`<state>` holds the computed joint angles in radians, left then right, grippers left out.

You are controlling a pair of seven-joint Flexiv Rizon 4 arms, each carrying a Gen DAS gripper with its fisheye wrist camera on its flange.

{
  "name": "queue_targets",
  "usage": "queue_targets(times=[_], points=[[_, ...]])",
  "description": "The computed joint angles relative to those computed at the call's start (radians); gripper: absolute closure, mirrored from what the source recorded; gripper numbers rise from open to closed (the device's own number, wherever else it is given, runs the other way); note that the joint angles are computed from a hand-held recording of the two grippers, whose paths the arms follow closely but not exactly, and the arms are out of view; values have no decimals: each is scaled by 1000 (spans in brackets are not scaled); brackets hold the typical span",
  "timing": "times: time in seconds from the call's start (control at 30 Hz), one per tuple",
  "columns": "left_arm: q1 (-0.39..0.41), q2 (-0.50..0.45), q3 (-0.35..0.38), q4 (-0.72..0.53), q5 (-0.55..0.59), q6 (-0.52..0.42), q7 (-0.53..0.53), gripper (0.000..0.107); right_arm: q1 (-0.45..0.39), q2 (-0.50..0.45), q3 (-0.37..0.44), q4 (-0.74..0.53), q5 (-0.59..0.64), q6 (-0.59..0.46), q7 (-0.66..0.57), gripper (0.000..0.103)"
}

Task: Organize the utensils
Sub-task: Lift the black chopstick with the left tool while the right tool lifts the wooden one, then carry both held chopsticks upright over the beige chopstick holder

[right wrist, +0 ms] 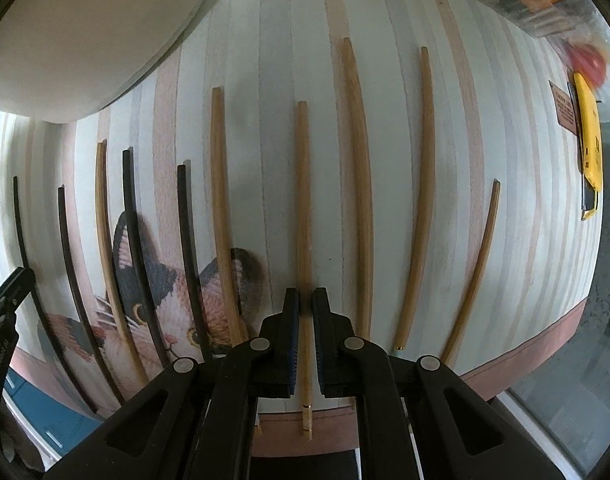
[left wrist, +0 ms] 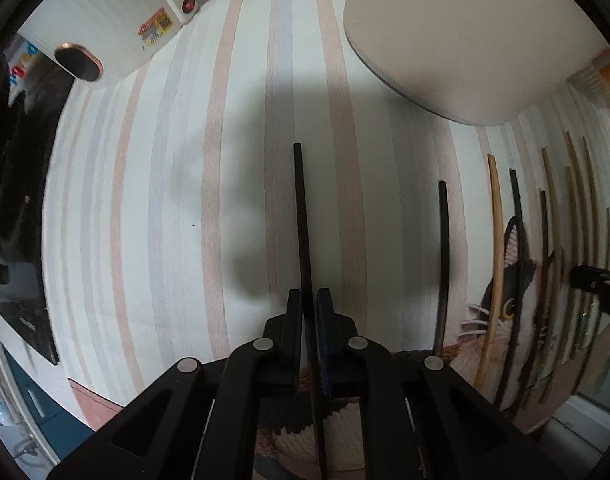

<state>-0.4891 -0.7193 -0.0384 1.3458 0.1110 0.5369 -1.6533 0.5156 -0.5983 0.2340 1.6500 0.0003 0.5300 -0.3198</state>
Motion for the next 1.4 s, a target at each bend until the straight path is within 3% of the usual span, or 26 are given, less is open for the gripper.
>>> queue_targets(times=[0.23, 0.4, 0.7, 1.17, 1.4], points=[[-18, 80, 15, 102, 33, 88, -83, 104, 40, 102, -11, 142, -70, 116, 103, 96], [-49, 159, 34, 156, 119, 166, -145, 104, 60, 192, -19, 241, -157, 197, 191, 96], [-36, 254, 16, 168, 130, 191, -288, 104, 67, 321, -11, 348, -308, 318, 282, 96], [10, 302, 12, 100, 133, 349, -310, 105, 48, 422, -21, 301, -520, 278, 357, 96], [32, 297, -10, -33, 82, 379, -246, 105, 24, 452, -31, 198, -604, 247, 328, 96]])
